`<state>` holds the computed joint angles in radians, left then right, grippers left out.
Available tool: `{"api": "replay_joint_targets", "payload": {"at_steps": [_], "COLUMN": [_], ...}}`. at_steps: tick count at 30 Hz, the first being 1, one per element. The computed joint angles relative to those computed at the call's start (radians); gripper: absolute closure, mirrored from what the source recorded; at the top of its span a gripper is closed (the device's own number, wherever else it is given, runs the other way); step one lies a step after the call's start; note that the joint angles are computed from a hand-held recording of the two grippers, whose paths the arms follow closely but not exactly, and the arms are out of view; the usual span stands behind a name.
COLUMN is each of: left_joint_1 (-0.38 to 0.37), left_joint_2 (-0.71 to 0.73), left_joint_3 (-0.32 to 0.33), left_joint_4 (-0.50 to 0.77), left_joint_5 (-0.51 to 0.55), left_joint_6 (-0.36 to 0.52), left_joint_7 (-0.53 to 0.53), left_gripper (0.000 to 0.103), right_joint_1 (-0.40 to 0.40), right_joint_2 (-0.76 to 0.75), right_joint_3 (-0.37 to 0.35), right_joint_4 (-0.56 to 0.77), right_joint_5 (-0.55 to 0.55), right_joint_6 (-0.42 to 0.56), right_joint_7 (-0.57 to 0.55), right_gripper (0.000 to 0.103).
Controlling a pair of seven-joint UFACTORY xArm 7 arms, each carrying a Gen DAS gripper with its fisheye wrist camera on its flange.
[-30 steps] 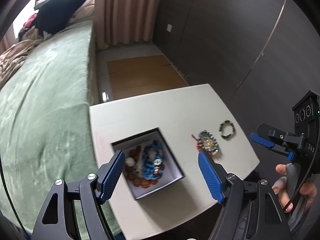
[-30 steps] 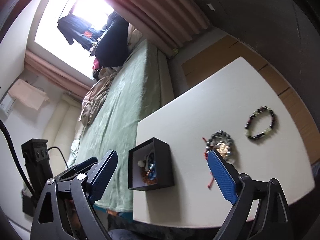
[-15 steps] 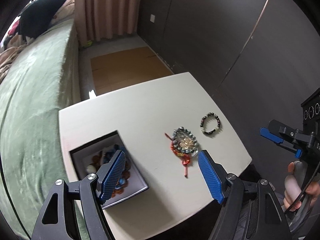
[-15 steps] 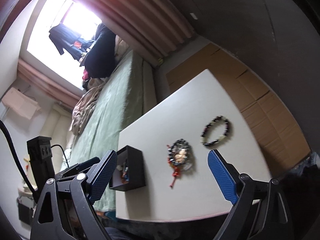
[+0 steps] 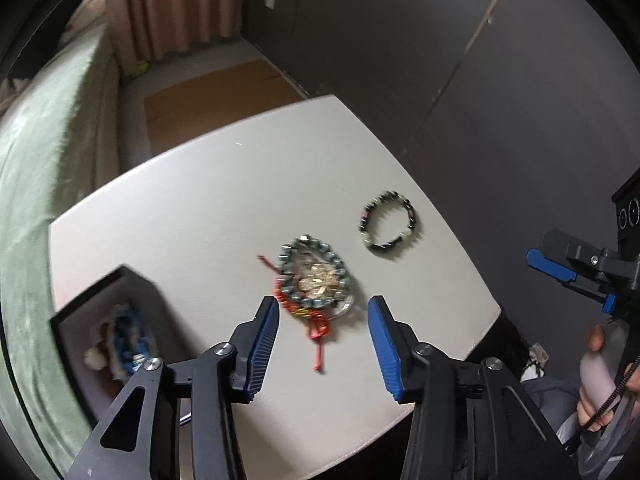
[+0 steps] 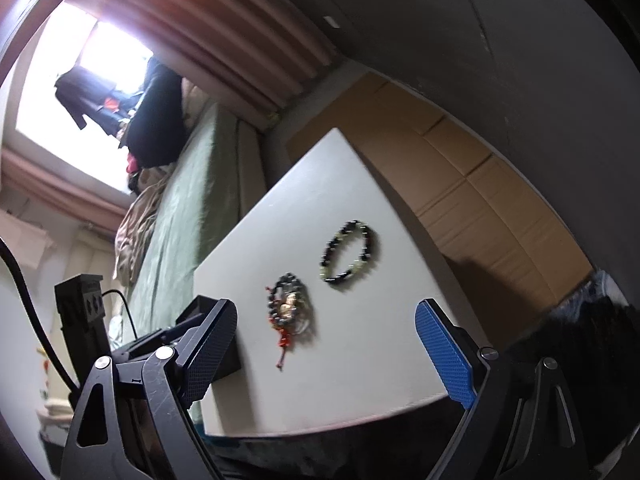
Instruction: Organize jewelry
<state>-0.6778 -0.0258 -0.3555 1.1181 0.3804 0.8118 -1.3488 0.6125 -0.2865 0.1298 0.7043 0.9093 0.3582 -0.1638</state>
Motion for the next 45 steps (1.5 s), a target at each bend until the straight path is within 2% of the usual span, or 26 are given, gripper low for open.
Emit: {"api": "replay_joint_targets", "payload": {"at_steps": [7, 9, 13, 15, 19, 20, 23, 24, 28, 31, 37, 40, 43, 45], "left_joint_1": [-0.028, -0.036, -0.054, -0.062, -0.070, -0.072, -0.066, -0.064, -0.059, -0.050, -0.012, -0.007, -0.014, -0.015], "left_joint_2": [0.139, 0.162, 0.211, 0.224, 0.241, 0.241, 0.220, 0.211, 0.165, 0.123, 0.062, 0.100, 0.126, 0.147], "left_joint_3": [0.031, 0.043, 0.064, 0.075, 0.087, 0.090, 0.095, 0.095, 0.089, 0.079, 0.052, 0.045, 0.050, 0.053], "left_joint_4": [0.106, 0.118, 0.146, 0.147, 0.150, 0.150, 0.122, 0.114, 0.094, 0.079, 0.044, 0.068, 0.075, 0.086], "left_joint_5": [0.011, -0.004, -0.021, -0.021, -0.033, -0.032, -0.039, -0.038, -0.016, 0.004, -0.018, -0.056, -0.062, -0.091], "left_joint_6": [0.005, 0.000, 0.002, -0.009, -0.008, -0.003, -0.028, -0.035, -0.039, -0.027, -0.043, -0.051, -0.067, -0.065], "left_joint_7": [0.050, 0.067, 0.091, 0.087, 0.099, 0.096, 0.088, 0.089, 0.081, 0.065, 0.081, 0.112, 0.095, 0.118], "left_gripper": [0.066, 0.075, 0.079, 0.085, 0.087, 0.094, 0.102, 0.103, 0.103, 0.103, 0.103, 0.103, 0.103, 0.098], "right_joint_1": [-0.033, -0.033, -0.033, -0.037, -0.044, -0.046, -0.052, -0.054, -0.056, -0.071, -0.095, -0.101, -0.100, -0.097], "right_joint_2": [0.005, 0.006, 0.000, 0.008, 0.029, 0.035, 0.052, 0.056, 0.101, 0.150, 0.228, 0.222, 0.189, 0.165], "right_joint_3": [-0.005, -0.010, -0.016, -0.014, -0.006, -0.003, 0.005, 0.008, 0.018, 0.040, 0.076, 0.084, 0.083, 0.073], "right_joint_4": [-0.006, -0.005, -0.007, -0.004, 0.012, 0.016, 0.029, 0.032, 0.056, 0.084, 0.131, 0.134, 0.122, 0.107], "right_joint_5": [-0.043, -0.038, -0.023, -0.025, -0.030, -0.031, -0.036, -0.037, -0.019, -0.053, -0.127, -0.114, -0.105, -0.087], "right_joint_6": [0.031, 0.035, 0.043, 0.047, 0.057, 0.059, 0.063, 0.064, 0.065, 0.066, 0.041, 0.039, 0.040, 0.047], "right_joint_7": [0.048, 0.040, 0.023, 0.022, 0.024, 0.024, 0.026, 0.028, 0.010, 0.033, 0.101, 0.106, 0.092, 0.078], "right_gripper": [0.012, 0.012, 0.012, 0.012, 0.012, 0.012, 0.012, 0.012, 0.025, 0.034, 0.035, 0.035, 0.035, 0.035]}}
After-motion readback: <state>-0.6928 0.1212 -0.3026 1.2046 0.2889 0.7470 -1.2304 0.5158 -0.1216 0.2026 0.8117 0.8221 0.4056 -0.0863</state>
